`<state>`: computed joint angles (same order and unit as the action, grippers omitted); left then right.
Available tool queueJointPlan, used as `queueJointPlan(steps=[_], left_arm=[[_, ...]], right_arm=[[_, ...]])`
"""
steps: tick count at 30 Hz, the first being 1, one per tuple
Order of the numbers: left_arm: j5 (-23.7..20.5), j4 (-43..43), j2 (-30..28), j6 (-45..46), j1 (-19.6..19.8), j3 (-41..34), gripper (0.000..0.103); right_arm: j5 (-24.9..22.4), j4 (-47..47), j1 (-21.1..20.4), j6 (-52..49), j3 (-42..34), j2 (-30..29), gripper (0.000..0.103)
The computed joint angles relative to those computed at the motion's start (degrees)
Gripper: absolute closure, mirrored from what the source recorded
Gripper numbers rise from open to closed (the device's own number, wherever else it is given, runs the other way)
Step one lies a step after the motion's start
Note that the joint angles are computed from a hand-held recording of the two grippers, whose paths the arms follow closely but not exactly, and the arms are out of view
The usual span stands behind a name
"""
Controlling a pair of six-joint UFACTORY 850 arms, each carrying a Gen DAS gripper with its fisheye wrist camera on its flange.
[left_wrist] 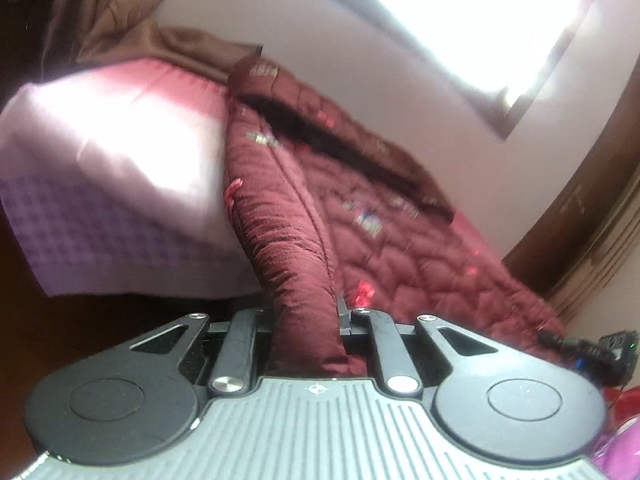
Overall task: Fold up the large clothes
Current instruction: 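Lift the hem with both grippers and fold it toward the collar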
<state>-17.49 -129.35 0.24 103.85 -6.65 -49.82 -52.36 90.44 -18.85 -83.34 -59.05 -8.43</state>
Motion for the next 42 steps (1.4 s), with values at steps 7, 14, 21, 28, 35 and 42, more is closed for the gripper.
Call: queueJointPlan(steps=[7,14,21,28,35,42], left_arm=[[1.2,-6.9,0.9,7.7,-1.6,-0.1,0.086],[0.6,-5.1,1.7,6.2,-1.0,0.2,0.086],[0.6,-5.1,2.3,5.9,-0.9,0.2,0.086],[0.4,-8.4,2.7,8.3,-1.2,-0.3,0.086],[0.2,-12.4,3.3,11.8,-1.4,-1.0,0.087],[-0.1,-17.4,2.9,16.3,-1.6,-4.0,0.087]], right_arm=[[-1.5,1.1,-0.5,1.3,0.0,-0.3,0.079],[-2.9,2.1,-1.3,2.3,0.9,-0.1,0.08],[-4.5,2.7,-2.2,3.1,0.9,-0.7,0.08],[-7.3,3.6,-3.4,4.0,-0.4,-2.3,0.082],[-8.4,3.4,-3.4,4.9,-2.5,-3.4,0.082],[-10.6,4.1,-3.5,7.2,-7.5,-5.4,0.083]])
